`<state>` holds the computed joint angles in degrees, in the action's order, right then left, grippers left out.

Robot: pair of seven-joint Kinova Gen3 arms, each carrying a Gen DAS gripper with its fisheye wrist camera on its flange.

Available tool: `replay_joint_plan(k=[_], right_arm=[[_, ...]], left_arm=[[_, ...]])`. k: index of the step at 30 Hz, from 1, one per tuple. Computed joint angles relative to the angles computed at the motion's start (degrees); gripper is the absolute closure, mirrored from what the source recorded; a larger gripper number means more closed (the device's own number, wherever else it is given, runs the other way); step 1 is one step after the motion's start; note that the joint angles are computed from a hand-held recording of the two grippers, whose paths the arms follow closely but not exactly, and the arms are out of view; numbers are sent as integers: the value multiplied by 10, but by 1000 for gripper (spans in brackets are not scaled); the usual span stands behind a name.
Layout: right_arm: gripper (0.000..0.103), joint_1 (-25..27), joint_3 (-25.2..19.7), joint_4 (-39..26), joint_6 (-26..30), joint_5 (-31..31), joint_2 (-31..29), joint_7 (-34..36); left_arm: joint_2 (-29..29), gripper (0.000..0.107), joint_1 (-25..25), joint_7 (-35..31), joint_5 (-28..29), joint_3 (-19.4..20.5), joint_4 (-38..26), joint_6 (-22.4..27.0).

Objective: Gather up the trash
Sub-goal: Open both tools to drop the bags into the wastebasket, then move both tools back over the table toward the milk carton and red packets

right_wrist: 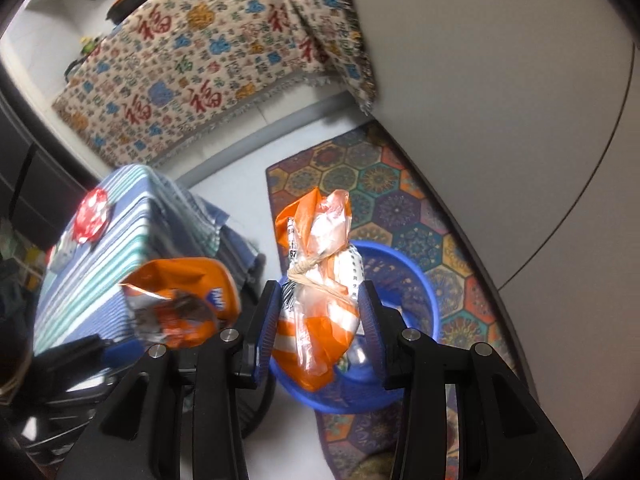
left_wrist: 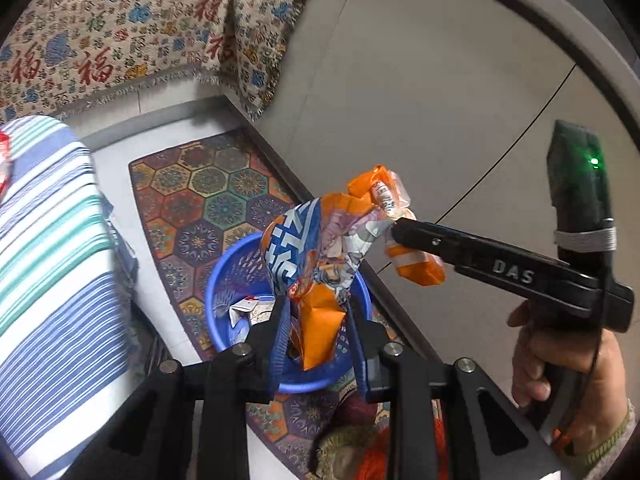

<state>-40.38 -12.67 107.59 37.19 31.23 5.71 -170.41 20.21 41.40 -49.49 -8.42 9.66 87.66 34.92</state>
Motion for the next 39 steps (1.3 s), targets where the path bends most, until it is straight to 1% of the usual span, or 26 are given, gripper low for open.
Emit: replay_joint_plan(k=[3, 4, 6, 7, 8, 9, 10, 12, 15, 16, 17, 18, 19, 20, 22, 23, 25, 27, 29, 30, 31, 32, 34, 36, 37, 39], right_arm=[[63, 25, -3, 19, -32, -12, -4, 4], [62, 44, -16, 24, -41, -15, -5, 4], [57, 84, -49, 34, -58, -7, -6, -4], [53, 94, -54, 41, -73, -4, -7, -12], [41, 97, -49, 49, -89, 1, -9, -24], [37, 95, -41, 57, -101, 3, -13, -31], [37, 94, -39, 59, -103, 7, -14, -39], [37, 93, -44, 54, -88, 32, -13, -70], [35, 104, -87, 40, -25, 95, -19, -131], [30, 95, -90, 34, -3, 115, -19, -146], [23, 78, -86, 28, 20, 130, -20, -156], [19, 65, -89, 21, 43, 148, -20, -165], [10, 62, -98, 10, 67, 157, -15, -168], [2, 51, -101, 2, 90, 167, -12, -171], [2, 14, -91, -19, 137, 186, -2, -173], [2, 7, -96, -33, 160, 192, 6, -167], [2, -17, -100, -63, 206, 203, 25, -161], [2, -54, -95, -88, 232, 220, 38, -159], [2, -108, -74, -115, 234, 235, 54, -144], [2, -134, -57, -127, 227, 236, 61, -134], [2, -157, -41, -143, 216, 230, 70, -119], [2, -171, -36, -168, 205, 221, 85, -96], [2, -178, -55, -221, 180, 211, 127, -50], [2, -168, -99, -274, 160, 216, 178, -3], [2, -174, -110, -301, 152, 221, 203, 20], [2, -183, -128, -354, 151, 218, 249, 67]], left_arm=[[24, 79, 8, 3, -6, -4, -17, -1], [29, 78, 10, 2, -7, -5, -19, -4], [40, 75, 11, -3, -11, -10, -20, -18], [42, 71, 15, -1, -15, -15, -15, -30], [50, 63, 15, -3, -16, -17, -16, -37], [57, 45, 13, -5, -13, -18, -19, -38], [64, 43, 11, -1, -9, -21, -17, -48], [74, 43, 4, 0, 3, -23, -21, -51], [54, 43, 24, 42, -6, -53, -4, -58], [40, 43, 31, 58, -14, -63, 7, -64], [22, 43, 42, 78, -28, -74, 17, -65], [3, 43, 49, 95, -42, -80, 28, -67], [-14, 43, 55, 112, -58, -83, 36, -65], [-33, 43, 62, 128, -74, -84, 44, -57], [-77, 40, 72, 163, -111, -82, 67, -44], [-104, 39, 84, 182, -131, -84, 81, -28], [-143, 34, 86, 221, -174, -63, 99, 19], [-179, 33, 100, 241, -197, -59, 123, 66], [-221, 33, 92, 266, -213, -42, 166, 112], [-235, 33, 82, 283, -220, -29, 184, 135], [-248, 33, 81, 296, -226, -27, 198, 156], [-262, 33, 75, 311, -232, -22, 217, 175], [-289, 33, 52, 334, -240, -7, 252, 212], [-320, 33, 27, 348, -248, 0, 286, 244], [-333, 33, 16, 349, -246, 0, 299, 252], [-365, 33, -11, 340, -243, -14, 330, 250]])
